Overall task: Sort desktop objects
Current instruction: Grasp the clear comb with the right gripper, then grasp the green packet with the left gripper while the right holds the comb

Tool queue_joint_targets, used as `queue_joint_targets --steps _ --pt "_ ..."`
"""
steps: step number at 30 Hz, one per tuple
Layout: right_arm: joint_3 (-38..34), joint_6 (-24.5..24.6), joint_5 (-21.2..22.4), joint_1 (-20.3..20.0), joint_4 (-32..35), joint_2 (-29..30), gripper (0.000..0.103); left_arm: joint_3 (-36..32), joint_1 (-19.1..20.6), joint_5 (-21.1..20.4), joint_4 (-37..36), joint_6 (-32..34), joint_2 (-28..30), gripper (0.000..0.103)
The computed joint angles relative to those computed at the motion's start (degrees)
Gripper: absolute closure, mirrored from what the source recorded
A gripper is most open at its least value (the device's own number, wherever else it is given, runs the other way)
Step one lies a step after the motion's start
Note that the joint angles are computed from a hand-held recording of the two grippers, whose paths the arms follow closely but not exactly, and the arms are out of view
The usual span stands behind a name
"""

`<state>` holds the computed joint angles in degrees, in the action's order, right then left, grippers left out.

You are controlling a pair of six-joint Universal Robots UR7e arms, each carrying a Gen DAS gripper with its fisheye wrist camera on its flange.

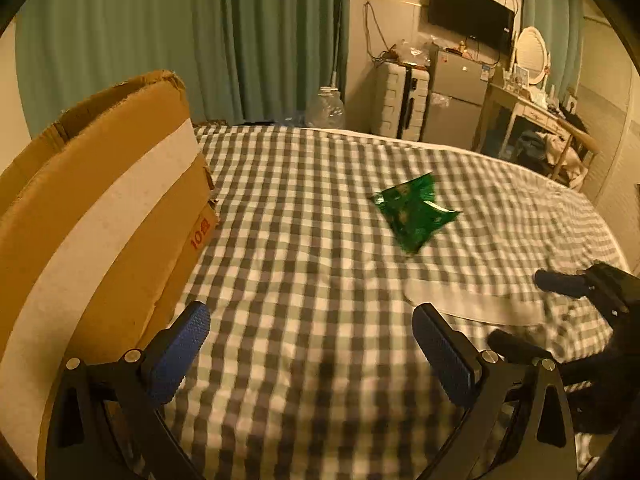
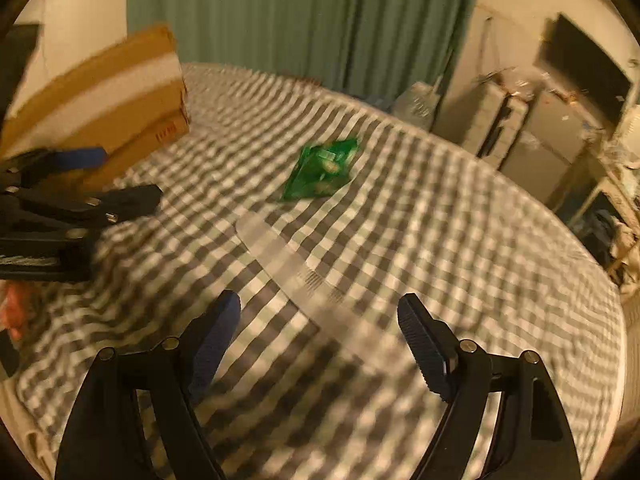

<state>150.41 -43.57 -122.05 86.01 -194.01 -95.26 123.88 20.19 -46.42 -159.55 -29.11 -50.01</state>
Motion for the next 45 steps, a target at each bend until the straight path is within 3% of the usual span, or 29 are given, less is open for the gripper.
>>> queue_joint_targets --steps 2,4,5,6,7,9,12,15,20,24,29,32,37,41,42,43,44,45 --pt "-1.47 2.24 0.41 -2.88 2.14 1.86 0.037 -0.71 0.9 -0.2 2.31 -0.02 0.74 0.0" --pt "-0.56 7.23 7.92 -7.25 2.07 -1.26 0.038 -1.29 1.81 -0.27 5.13 -1.88 1.14 0.0" --pt "-0.23 10.42 9.66 -8.6 2.55 -2.69 0.047 -1.09 2.09 -0.41 5.53 -2.86 1.16 0.0" --pt "0.19 13.87 10.11 -9.42 1.15 -3.35 0.069 -1.16 2.6 -1.19 6.3 -3.67 1.12 0.0" --pt "0.96 17.39 12.02 -11.21 0.93 -5.21 0.076 -1.48 3.03 -2.11 8.0 -4.87 0.99 0.0" --pt "3.76 24.49 20.11 -16.99 2.49 -11.54 0.086 -1.96 3.31 -3.16 11.02 -6.68 0.63 0.0" --pt "6.96 29.41 24.37 -21.9 6.38 -19.33 0.095 -1.15 2.05 -2.1 11.45 -6.6 -0.3 0.0" --pt "6.97 30.38 16.58 -17.01 7.99 -21.03 0.095 -1.35 0.61 -2.09 13.46 -6.68 -1.31 0.0" --pt "8.79 32.95 12.44 -12.69 5.19 -21.94 0.096 -3.58 -0.94 -3.06 13.58 -3.16 -1.51 0.0" --pt "9.79 33.8 13.34 -13.49 7.69 -25.93 0.096 -7.5 -1.19 -4.69 15.37 -2.95 -0.05 0.0" --pt "10.05 33.43 13.89 -14.36 5.04 -24.5 0.096 -12.21 -0.66 -5.75 14.91 -1.95 3.75 0.0" --pt "9.71 33.11 13.59 -13.68 -1.24 -18.87 0.096 -15.95 0.03 -5.41 14.84 -1.71 7.18 0.0" --pt "8.18 31.1 9.5 -11.92 -15.3 -7.38 0.096 -24.32 2.65 -6.29 17.04 -3.23 15.01 0.0" --pt "6.53 31.1 13.29 -14.61 -17.76 -4.26 0.096 -30.59 5.46 -7.3 19.65 -7.56 20.42 0.0" --pt "6.31 31.13 14.62 -15.42 -18.32 -3.72 0.096 -31.22 5.98 -7.3 18.69 -7.41 21.3 0.001" --pt "6.16 30.91 15.94 -16.29 -19.08 -3.24 0.096 -31.74 6.49 -8.11 18.14 -6.39 21.88 0.015" --pt "6.15 30.61 16.56 -16.66 -19.89 -2.82 0.096 -33.23 7.31 -9.72 20.0 -4.73 22.7 0.05" --pt "6.08 30.45 17.17 -17.03 -20.1 -2.56 0.095 -34.15 7.61 -9.25 21.69 -3.41 23.42 0.055"
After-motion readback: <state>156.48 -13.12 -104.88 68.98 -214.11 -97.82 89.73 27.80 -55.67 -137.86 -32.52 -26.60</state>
